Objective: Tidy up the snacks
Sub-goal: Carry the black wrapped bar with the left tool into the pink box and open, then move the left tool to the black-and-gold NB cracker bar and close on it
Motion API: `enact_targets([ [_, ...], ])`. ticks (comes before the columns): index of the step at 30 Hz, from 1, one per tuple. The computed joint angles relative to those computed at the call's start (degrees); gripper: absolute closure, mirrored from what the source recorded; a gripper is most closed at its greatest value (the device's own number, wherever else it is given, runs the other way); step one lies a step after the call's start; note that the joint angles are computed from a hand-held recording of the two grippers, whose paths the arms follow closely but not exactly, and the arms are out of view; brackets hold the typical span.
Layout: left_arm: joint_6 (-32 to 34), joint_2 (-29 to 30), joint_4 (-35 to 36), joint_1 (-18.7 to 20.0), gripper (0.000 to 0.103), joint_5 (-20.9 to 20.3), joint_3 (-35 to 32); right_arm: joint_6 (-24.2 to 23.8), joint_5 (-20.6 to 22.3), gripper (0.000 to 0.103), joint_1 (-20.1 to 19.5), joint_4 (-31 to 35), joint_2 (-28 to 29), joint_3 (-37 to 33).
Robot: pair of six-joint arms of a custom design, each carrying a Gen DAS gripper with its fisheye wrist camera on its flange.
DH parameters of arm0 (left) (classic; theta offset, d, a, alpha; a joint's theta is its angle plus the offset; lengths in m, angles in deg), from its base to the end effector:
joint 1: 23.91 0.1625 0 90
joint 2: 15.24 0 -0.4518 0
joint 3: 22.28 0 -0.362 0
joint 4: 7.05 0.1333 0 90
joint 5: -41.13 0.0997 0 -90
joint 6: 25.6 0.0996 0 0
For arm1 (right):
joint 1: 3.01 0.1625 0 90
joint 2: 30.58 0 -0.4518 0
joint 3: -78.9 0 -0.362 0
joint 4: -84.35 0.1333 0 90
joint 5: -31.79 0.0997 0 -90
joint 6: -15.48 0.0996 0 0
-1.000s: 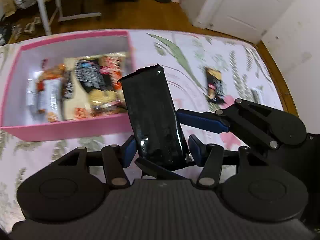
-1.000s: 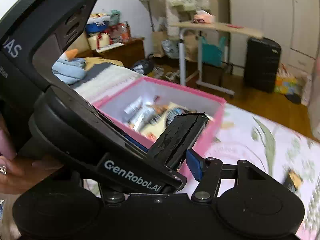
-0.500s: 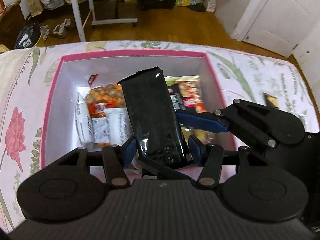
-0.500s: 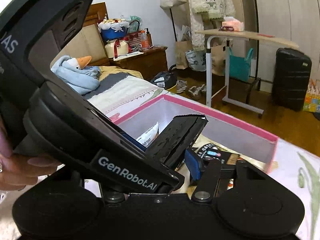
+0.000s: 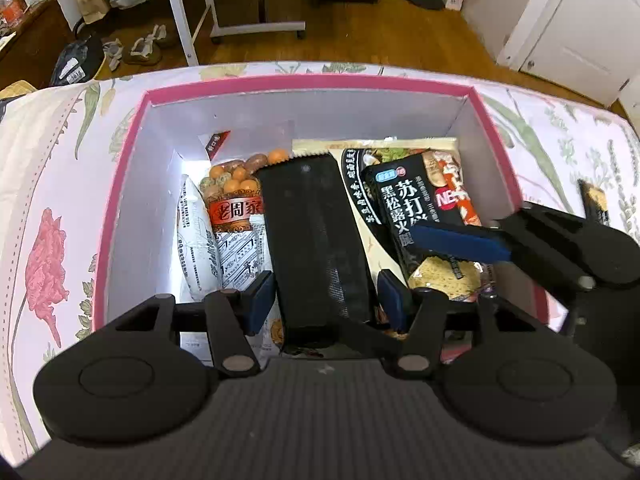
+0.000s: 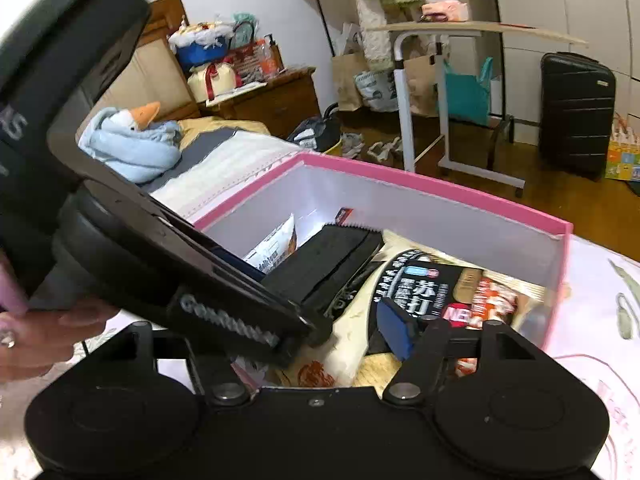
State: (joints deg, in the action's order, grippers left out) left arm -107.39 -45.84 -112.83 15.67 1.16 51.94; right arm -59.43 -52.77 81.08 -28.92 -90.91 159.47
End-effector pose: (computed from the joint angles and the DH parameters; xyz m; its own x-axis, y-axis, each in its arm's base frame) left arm -0.4131 -0.6135 0.0396 -0.6936 -0.4544 -0.5590 -0.0348 0.7962 -0.6040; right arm 0.0732 -0.6792 0.3361 -0.3572 -0.9337 0.0264 -0.9298 0.3527 -0.1052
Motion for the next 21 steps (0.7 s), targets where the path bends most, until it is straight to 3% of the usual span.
enact_targets([
  [3,-0.33,-0.62,-1.31,-1.00,0.048,0.99,1.11,-1.61,0.64,0.028,-0.51,0.53,-1.35,-0.19],
  [8,-4.66,0.90,10.21,-2.87,0.047,4.07,-3.68,-1.43,0.40,0.028,-1.29,1.70,-2.46,-1.66],
  [14,-5.65,1.79,14.66,-5.16,0.047,4.10,-6.58,-2.92,2.68,0.028,-3.80,4.63,-5.20,-4.19],
  [21,-0.54,4.79,12.48,-7.42,0.048,4.82,-10.71,-4.10,4.37,0.028,-6.93,5.91,-7.12,-8.86],
])
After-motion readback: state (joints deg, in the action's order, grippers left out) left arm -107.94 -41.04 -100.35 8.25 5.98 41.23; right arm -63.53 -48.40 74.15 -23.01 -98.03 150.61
